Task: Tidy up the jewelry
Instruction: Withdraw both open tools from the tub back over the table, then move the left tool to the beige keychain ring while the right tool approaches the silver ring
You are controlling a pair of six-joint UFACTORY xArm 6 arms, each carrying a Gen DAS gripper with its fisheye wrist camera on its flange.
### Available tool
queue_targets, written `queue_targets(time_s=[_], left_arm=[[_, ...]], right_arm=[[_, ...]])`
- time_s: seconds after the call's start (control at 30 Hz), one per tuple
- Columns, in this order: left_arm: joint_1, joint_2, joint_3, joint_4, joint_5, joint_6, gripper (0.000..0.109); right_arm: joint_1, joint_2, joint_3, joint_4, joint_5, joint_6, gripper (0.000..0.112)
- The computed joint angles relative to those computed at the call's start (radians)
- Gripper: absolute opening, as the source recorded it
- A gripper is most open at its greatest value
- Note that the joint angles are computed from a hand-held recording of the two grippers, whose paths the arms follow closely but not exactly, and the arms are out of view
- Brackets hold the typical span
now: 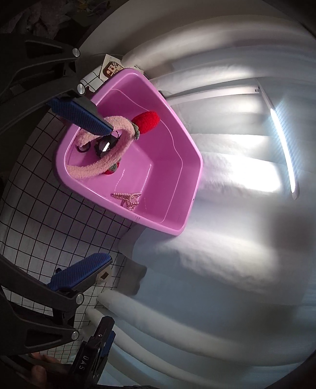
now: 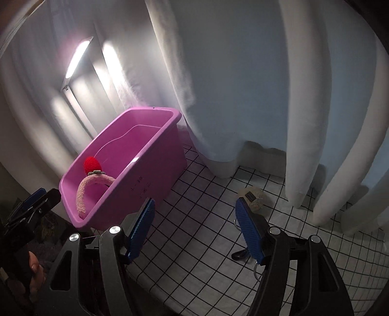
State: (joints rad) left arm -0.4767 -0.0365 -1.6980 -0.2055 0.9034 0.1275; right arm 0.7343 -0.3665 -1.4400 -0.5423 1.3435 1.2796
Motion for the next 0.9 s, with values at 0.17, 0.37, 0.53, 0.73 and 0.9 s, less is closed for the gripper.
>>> queue_targets(time_s=[0.17,0.37,0.53,0.73,0.9], left_arm=[[-0.069,-0.094,0.123,-0.003,-0.004,-0.002,0.095],[-0.142,-0.16,0.225,0.02,0.024,-0.026,0.096],[-0.197,-0.191,0.312,0.068,-0.012,-0.035,0.096],[-0.233,-0.128,0.311,0.059,-0.033,-0.007,0.096],[-0.258,-0.015,0.253,0.025,-0.048,0.058,0.096]], right_arm=[[0.148,-0.186,0.148,-0.061,0.173,0.189,0.066],[0.339,-0.339,0.303,-0.095,0.309,0.425,0.066],[0.434,-0.414,0.435,-0.084,0.323,0.582,0.066],[0.404,-0.443,0.553,-0.036,0.225,0.671,0.066],[0.367,-0.404,0.568,-0.042,0.214,0.691,0.066]])
